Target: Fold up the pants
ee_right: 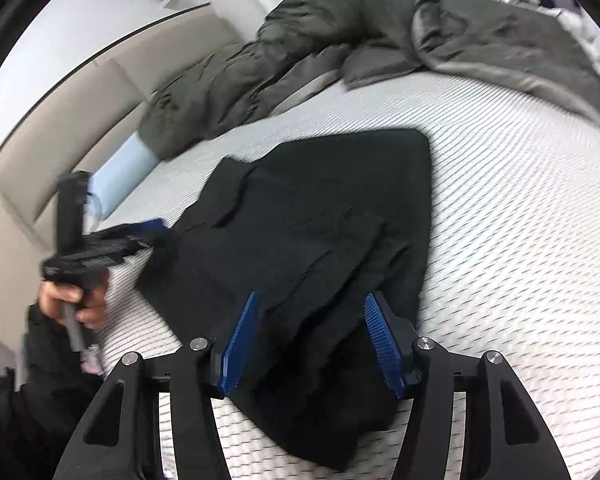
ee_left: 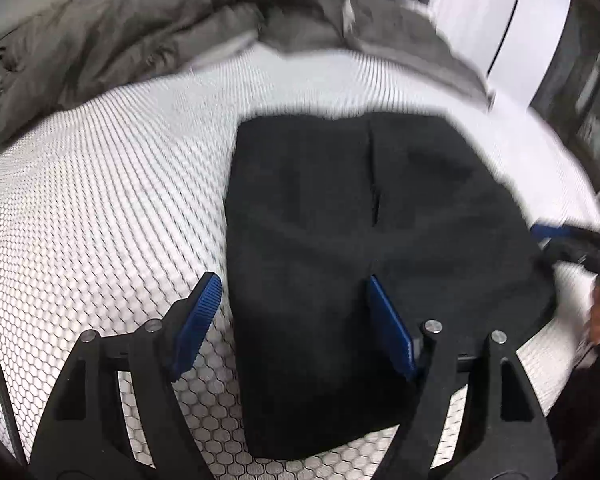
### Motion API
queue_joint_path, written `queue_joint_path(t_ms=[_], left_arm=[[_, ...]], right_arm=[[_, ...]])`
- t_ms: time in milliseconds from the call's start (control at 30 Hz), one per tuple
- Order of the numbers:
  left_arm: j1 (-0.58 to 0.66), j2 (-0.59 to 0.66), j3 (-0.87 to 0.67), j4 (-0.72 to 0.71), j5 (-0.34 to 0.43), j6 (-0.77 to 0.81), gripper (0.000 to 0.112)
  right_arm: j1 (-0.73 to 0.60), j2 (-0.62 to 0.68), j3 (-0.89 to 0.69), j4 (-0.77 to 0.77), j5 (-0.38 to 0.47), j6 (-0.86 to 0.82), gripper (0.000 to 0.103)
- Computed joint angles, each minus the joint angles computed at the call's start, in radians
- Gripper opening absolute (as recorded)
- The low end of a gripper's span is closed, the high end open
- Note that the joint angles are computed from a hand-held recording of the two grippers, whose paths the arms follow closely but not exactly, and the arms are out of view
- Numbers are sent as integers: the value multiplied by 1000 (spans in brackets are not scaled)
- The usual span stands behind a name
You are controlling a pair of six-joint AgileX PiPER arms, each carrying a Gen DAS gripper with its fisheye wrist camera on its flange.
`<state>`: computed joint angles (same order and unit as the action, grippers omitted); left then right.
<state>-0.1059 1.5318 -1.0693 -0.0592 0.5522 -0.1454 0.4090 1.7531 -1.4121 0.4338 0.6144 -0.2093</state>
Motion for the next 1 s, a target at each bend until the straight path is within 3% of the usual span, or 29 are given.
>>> queue_joint_path(t_ms=[100, 200, 233, 267, 333, 467, 533, 600, 700, 733, 767, 833, 900, 1000], left_arm=[[1, 10, 1, -31, -6, 27, 78], [-10, 16, -4, -5, -7, 6, 78], [-11, 16, -2, -5, -10, 5, 78], [-8, 14, 2, -20, -13, 17, 78], [-4, 6, 1, -26, -13, 24, 78], [-11, -38, 26, -49, -21, 66, 78], [-23, -22, 22, -8, -8, 32, 80], [-16, -3, 20, -36, -1, 51, 82], [-7, -17, 24, -49, -3, 58, 82], [-6, -29, 32, -35, -9, 48, 82], [-1, -36, 40, -34, -15, 48, 82], [29, -27, 49, -107, -13, 112, 82], [64, -9, 51, -213, -6, 191, 81], [77, -3, 46, -297, -4, 272, 62]], right_arm=[[25, 25, -10, -11, 10, 7, 57], [18, 57, 0, 92, 0, -32, 57], [22, 59, 8, 92, -22, -24, 46], [31, 66, 4, 52, -50, 21, 19], [28, 84, -30, 56, -53, 33, 10], [49, -64, 58, 49, -80, 25, 8], [61, -96, 83, -55, -64, 123, 8], [55, -42, 62, -181, -14, 242, 10], [21, -14, 74, -106, -16, 218, 13], [22, -44, 81, -104, -15, 212, 23], [30, -96, 115, -142, -43, 223, 46], [37, -150, 164, -173, -97, 230, 78], [10, -150, 180, -104, -92, 181, 80], [11, -62, 129, -154, -35, 236, 78]])
